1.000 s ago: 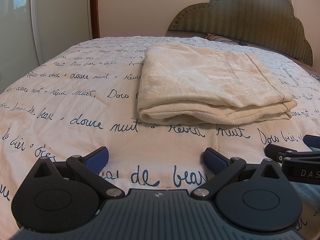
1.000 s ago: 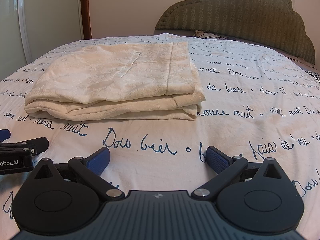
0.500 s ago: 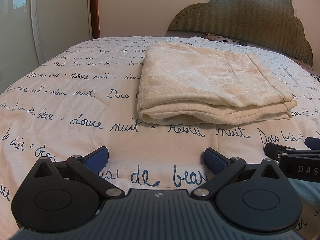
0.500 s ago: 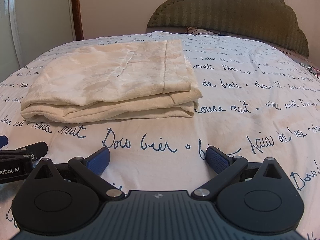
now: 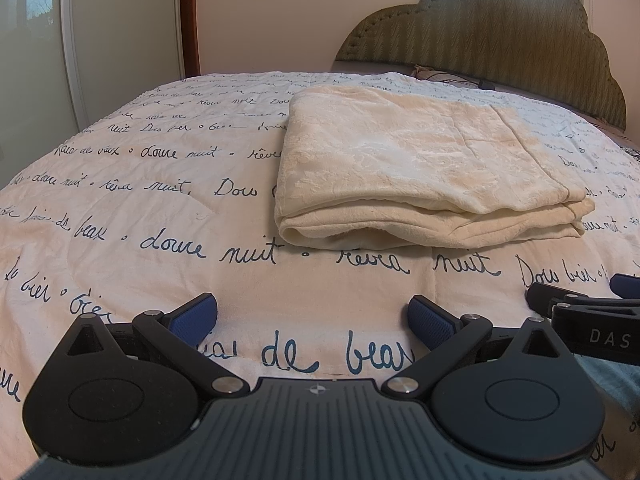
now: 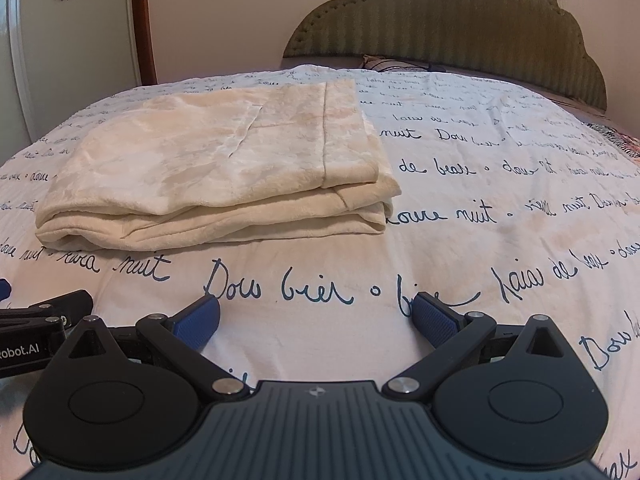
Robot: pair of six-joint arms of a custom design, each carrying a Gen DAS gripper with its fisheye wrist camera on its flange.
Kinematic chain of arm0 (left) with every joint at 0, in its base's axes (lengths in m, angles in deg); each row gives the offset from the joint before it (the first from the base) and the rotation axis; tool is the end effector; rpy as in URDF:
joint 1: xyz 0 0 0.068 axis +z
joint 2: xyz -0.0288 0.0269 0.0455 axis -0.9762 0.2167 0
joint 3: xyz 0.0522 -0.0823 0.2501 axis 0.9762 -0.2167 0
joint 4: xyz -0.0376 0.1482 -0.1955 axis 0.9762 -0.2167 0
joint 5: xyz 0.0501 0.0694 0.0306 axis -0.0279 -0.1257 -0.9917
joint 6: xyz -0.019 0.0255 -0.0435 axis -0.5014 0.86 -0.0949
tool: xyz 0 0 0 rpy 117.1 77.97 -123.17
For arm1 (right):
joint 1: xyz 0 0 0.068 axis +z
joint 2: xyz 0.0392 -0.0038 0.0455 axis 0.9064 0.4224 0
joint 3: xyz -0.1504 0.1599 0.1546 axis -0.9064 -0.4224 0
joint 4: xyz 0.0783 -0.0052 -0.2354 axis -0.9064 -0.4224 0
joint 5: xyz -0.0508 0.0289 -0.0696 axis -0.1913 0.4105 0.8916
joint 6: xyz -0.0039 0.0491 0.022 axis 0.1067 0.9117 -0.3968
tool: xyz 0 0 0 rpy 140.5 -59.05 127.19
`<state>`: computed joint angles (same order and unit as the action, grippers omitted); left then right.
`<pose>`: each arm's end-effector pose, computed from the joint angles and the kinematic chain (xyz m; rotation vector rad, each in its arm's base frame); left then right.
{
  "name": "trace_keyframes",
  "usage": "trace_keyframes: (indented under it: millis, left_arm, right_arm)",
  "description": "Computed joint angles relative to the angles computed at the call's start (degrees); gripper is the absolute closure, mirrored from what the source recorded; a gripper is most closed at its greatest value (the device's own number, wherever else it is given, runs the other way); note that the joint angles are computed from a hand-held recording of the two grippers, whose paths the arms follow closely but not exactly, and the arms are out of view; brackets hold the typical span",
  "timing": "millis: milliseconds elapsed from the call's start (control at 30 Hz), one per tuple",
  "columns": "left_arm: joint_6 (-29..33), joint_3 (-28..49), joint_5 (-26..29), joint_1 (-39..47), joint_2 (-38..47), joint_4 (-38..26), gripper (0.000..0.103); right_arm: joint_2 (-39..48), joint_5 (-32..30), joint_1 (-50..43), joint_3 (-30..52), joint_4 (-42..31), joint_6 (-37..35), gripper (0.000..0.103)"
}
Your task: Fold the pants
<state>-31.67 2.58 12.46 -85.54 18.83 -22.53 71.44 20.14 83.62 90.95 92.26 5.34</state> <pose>0.1850 -0.0081 0.0710 -0.5901 2.1859 0.3133 0.2792 0.0998 0.0790 -0.4851 2.2514 0.3248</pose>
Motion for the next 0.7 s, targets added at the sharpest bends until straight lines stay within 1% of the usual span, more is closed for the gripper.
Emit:
trace_keyframes:
  millis: [333, 700]
  left_arm:
    - [0.2, -0.1, 0.1, 0.2, 0.2, 0.5, 0.0]
    - [-0.3, -0.1, 0.0, -0.1, -0.1, 0.0, 0.0]
  right_arm:
    - [0.5, -1.8, -0.9, 0.0, 0.8, 0.2, 0.0]
    - [0.6, -2.1, -1.0, -0.1, 1.2, 0.5, 0.0]
